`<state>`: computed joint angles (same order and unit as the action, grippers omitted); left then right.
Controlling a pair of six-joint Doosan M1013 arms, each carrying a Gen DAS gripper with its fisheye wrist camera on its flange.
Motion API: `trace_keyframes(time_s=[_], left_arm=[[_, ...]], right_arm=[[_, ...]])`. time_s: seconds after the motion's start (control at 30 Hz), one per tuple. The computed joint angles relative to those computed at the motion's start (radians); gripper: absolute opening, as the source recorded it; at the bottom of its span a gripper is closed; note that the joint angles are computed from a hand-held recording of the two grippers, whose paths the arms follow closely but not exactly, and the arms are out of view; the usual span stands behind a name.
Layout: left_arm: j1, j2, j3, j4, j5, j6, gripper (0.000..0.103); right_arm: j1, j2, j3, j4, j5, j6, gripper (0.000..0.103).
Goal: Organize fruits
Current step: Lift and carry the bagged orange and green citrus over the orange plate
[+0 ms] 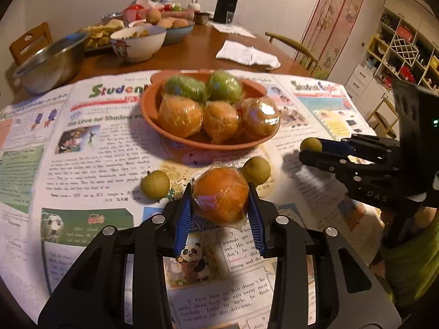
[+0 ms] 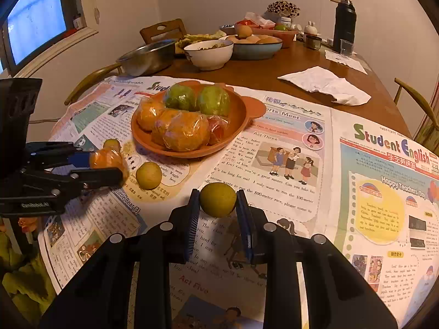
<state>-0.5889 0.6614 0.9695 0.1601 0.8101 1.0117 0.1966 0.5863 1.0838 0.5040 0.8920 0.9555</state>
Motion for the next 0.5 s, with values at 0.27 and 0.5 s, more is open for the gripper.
trace_keyframes(time_s=[0.27,0.5], left_arm=[[0.008,-0.028,0.013,0.071,-0.033,-0.056,0.029],[0.022,-0.023,-0.019,0.103,-0.023,-0.067,0.029]], right_arm=[[-0.004,-0.015,0.001,0.026,-0.037,-0.025,0.026],[-0.003,-0.007,-0.029,0.04,-0.034,-0.038,0.026]])
